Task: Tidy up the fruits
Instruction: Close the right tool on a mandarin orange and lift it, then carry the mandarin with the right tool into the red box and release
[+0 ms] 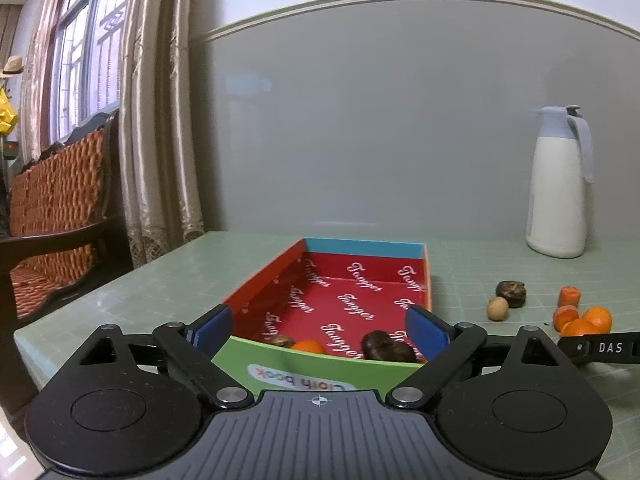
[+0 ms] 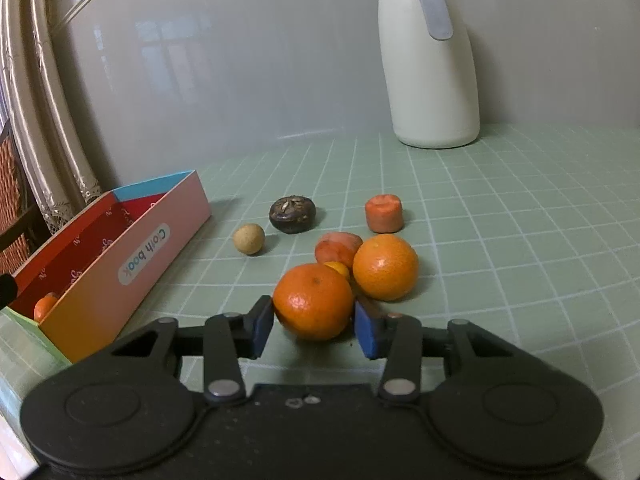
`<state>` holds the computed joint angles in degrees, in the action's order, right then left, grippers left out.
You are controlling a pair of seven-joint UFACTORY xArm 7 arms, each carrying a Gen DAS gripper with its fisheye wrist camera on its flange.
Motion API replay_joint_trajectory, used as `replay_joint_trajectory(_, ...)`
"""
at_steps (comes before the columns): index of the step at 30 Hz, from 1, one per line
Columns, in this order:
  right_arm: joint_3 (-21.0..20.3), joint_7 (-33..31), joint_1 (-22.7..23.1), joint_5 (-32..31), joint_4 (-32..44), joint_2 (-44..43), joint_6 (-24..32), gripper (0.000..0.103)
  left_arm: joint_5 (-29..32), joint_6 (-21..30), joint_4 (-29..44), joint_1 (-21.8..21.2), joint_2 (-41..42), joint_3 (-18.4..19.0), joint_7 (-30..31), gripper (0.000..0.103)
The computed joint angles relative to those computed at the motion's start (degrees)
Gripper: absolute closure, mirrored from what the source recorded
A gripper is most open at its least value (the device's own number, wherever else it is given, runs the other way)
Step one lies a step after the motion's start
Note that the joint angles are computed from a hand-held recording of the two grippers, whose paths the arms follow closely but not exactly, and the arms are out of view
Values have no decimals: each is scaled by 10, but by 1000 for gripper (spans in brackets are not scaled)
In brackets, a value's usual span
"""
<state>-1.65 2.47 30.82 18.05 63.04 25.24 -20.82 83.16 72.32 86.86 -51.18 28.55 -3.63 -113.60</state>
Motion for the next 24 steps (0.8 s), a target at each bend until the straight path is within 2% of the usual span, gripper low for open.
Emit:
replay_joint_trajectory(9,17,7,-13,-21,3,1,1,61,-12,11,-27,6,-19,-7,-12,9)
replay_joint_trajectory(14,13,-1,-4,-23,1,0,-7,61,-17,17,-44,11,-30,-13,-22,9)
replay_joint_trajectory(19,32,-1,-16,-41,1,0,-20,61,-25,30,-62,17,-43,-20,-29,9)
replay_joint_trajectory(24,68,12,-45,-86,2,-1,-50,61,-39,40,-87,29,-62,-28,-52,9)
